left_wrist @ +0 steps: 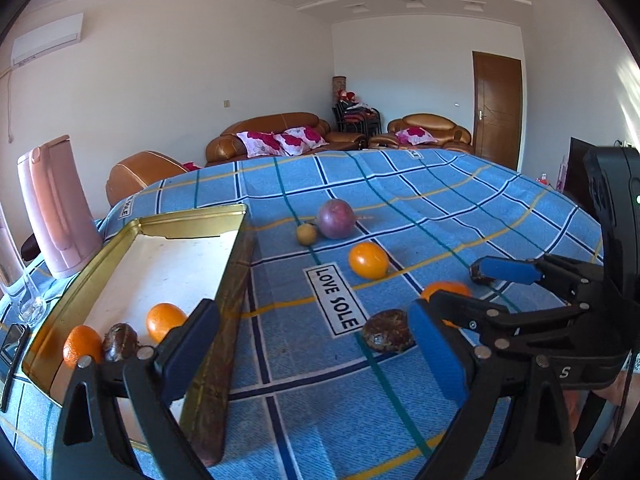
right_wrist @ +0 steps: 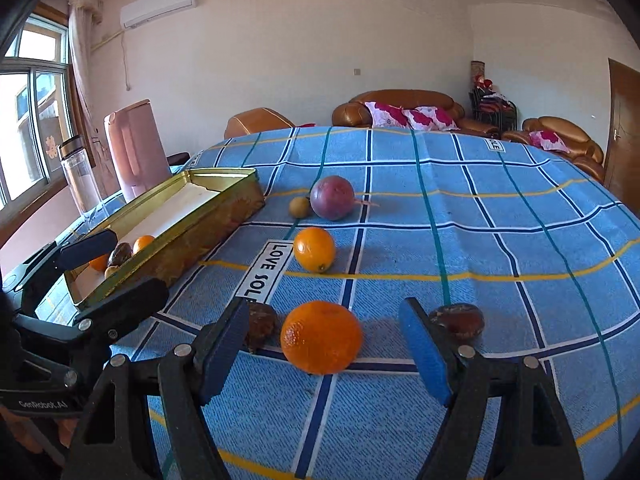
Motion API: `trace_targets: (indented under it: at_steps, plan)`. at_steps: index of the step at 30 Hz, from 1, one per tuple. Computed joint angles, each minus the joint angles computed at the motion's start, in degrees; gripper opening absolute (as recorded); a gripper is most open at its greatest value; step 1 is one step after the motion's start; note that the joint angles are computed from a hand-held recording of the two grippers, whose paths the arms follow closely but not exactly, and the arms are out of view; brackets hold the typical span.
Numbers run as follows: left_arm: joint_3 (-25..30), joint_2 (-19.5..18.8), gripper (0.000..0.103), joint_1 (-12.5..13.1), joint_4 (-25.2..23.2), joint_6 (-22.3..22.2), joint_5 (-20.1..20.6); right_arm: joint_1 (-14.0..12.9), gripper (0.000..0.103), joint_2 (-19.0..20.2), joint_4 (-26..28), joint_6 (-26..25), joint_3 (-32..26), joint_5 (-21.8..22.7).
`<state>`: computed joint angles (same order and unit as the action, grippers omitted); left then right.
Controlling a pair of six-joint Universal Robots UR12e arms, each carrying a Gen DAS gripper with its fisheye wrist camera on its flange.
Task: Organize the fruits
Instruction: 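Grasp a dark brown passion fruit with the left tool while the right tool grasps a large orange, then carry the passion fruit with the left tool while the right tool carries the orange toward the tray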
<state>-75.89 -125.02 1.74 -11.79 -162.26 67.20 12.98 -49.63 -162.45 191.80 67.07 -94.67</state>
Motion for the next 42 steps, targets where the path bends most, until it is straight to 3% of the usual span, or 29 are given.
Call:
trace_targets:
  at_steps: [3,8,10,11,16,21,24,32,33,37,42]
  plan:
    - [-0.1,0.0,0.097,-0.2,-0.1,0.7,0.1,-0.2,0.073,-0.1,1.7,0.2,-0.2,0.5]
    - [0.0,-0.2,0.097,-0.1,-1.0,0.9,0.2,-0.9,0.063,0.3,6.8,-0.2,-1.6,5.0]
    - [0.1,-0.3,0.097,0.0,-1.2,0.5,0.1,-0.8,0.05,0.7,8.5,-0.7,-2.4,5.4]
    - [0.2,-0.4,0.097,0.1,-1.3,0.4,0.1,-0.8,0.049,0.7,8.6,-0.7,-2.4,5.2]
    - [0.2,-0.4,0.097,-0.1,-1.6,1.2,-0.2,-0.6,0.048,0.4,6.0,-0.3,-1.5,4.0]
    - [0.9,-0.5,0.085,-0.7,-5.2,4.9,-1.0,-0.6,0.048,0.0,2.2,2.4,-0.1,1.8]
    - [2.3,-0.8,0.077,-0.9,-9.5,6.1,-2.2,-0.8,0.048,-0.2,0.2,4.1,0.6,1.1]
    - [6.5,-2.1,0.075,-1.7,-21.2,10.7,-3.1,-0.8,0.048,-0.4,-1.9,4.5,1.2,0.8]
    - [7.1,-2.3,0.073,-1.7,-22.6,10.8,-3.2,-0.8,0.048,-0.3,-1.9,4.4,1.2,0.9]
    - [9.2,-3.1,0.044,-1.4,-28.4,11.5,-5.0,-0.8,0.048,-0.2,-1.4,3.7,1.0,1.3]
    - [8.8,-2.9,0.044,-1.1,-27.9,11.4,-6.7,-0.7,0.048,-0.2,-1.5,2.9,1.0,1.3]
